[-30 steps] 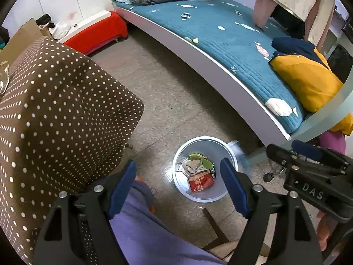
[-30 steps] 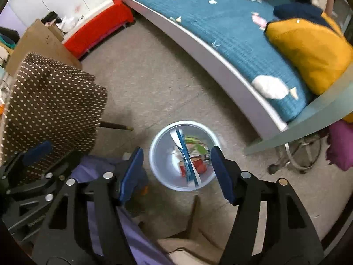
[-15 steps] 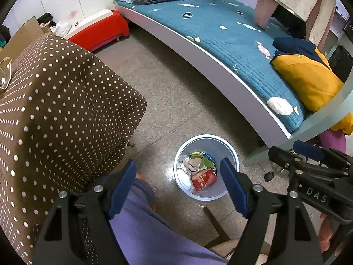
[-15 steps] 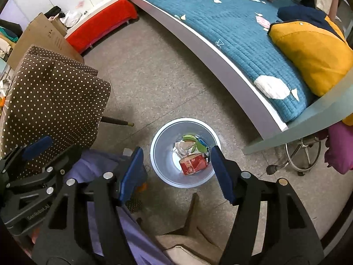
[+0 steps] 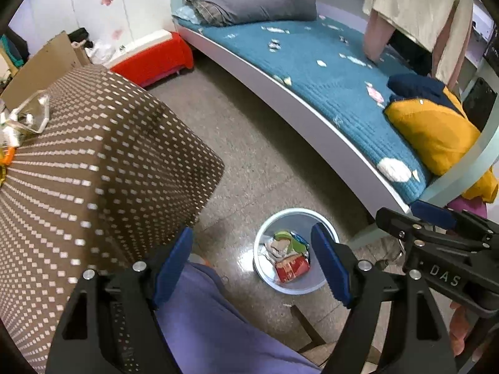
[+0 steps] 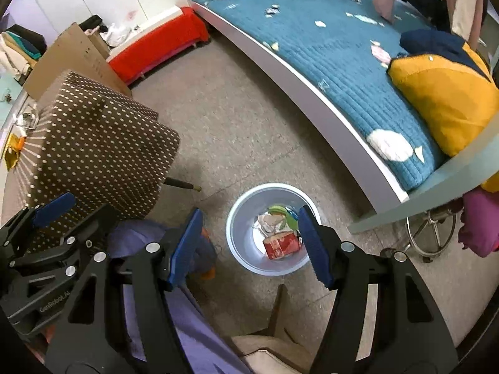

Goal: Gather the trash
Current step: 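Move both empty tools back toward the table, then grasp the yellow paper bag with the left tool while the right tool grasps the yellow-white medicine box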

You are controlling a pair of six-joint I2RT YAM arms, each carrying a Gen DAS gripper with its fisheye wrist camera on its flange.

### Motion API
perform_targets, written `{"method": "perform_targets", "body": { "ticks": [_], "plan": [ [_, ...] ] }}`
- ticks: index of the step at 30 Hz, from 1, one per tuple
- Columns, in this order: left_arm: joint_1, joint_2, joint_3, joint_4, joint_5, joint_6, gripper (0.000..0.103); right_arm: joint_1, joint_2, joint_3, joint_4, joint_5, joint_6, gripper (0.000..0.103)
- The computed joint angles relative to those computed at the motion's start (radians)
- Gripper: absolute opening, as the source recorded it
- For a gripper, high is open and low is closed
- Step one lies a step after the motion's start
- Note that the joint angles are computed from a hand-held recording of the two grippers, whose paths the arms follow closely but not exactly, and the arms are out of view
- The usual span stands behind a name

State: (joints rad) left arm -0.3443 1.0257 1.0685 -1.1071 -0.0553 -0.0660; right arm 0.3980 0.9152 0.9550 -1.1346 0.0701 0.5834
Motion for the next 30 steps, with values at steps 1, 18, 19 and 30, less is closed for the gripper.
{"method": "perform_targets", "body": {
  "ticks": [1,18,19,30],
  "plan": [
    [0.008,-0.006,0.010,-0.007,-0.003,-0.001,0.077,0.015,0.004,0.013,-0.002,0.008,0.007,0.063],
    [0.395,-0.086,0.179,-0.091,0.124,0.188,0.077,0.293,0.178,0.270,0.047,0.128,0.067,0.063],
    [0.436,-0.085,0.189,-0.096,0.144,0.210,0.077,0.314,0.199,0.291,0.053,0.135,0.068,0.064],
    [0.893,-0.037,0.276,-0.137,0.357,0.456,0.077,0.467,0.404,0.483,0.098,0.171,0.054,0.066]
  ]
}}
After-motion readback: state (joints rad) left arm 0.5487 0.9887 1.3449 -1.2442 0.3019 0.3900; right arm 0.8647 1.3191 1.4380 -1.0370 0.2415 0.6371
